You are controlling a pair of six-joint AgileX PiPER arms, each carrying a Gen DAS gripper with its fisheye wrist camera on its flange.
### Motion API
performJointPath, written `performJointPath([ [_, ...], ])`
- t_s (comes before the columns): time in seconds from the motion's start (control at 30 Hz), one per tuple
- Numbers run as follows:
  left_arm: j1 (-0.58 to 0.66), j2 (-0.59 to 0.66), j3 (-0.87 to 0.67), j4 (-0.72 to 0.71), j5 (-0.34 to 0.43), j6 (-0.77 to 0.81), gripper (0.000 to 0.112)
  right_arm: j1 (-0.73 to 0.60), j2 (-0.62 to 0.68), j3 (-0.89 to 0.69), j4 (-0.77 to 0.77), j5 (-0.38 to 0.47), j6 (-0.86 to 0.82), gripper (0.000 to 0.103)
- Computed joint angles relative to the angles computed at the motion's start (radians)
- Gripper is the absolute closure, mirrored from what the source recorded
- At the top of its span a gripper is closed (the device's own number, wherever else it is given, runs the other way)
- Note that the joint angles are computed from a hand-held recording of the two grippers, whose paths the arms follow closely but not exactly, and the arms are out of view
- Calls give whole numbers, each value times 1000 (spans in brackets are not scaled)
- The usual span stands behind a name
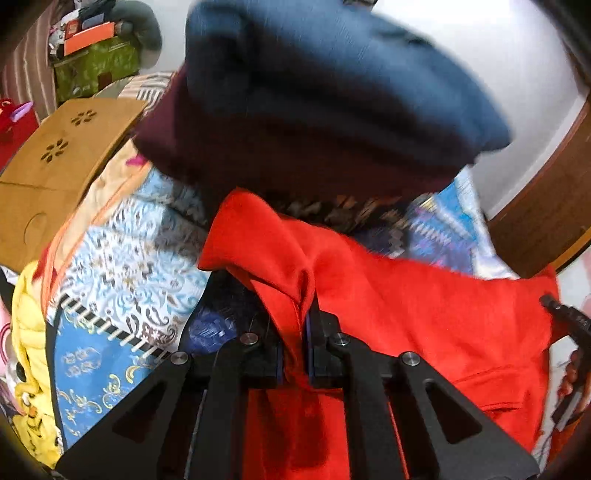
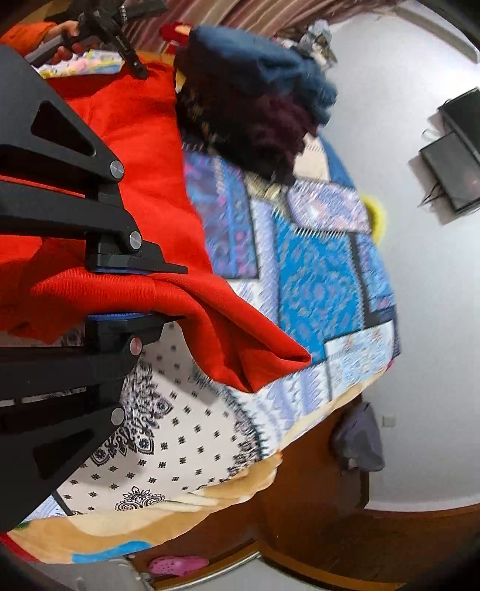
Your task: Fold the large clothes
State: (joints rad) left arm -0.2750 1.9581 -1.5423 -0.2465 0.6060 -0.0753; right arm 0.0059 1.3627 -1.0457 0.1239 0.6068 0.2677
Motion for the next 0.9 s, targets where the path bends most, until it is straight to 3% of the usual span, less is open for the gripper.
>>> performJointPath([
  [0.17,23,49,12,-55,4,38,101,-52,46,18,72,10,-100,90],
  [0.3,23,36,63,-68,-37,71,96,-36,65,19,21,40,-81,86],
  [0.5,-20,-11,104,62,-53,-13,92,-27,-1,60,-17,65,-30,81],
  [0.67,-28,-79,147,126,-25,-66,80,-47,-76,75,11,145,-55,70],
  [0.73,-26,-111,157,144,1,-74,74,-30,-109,74,-37,188,-19,61],
  [0.9,-29,-227,209,215,37,-108,60,61,-223,81,-198,277,76,56],
])
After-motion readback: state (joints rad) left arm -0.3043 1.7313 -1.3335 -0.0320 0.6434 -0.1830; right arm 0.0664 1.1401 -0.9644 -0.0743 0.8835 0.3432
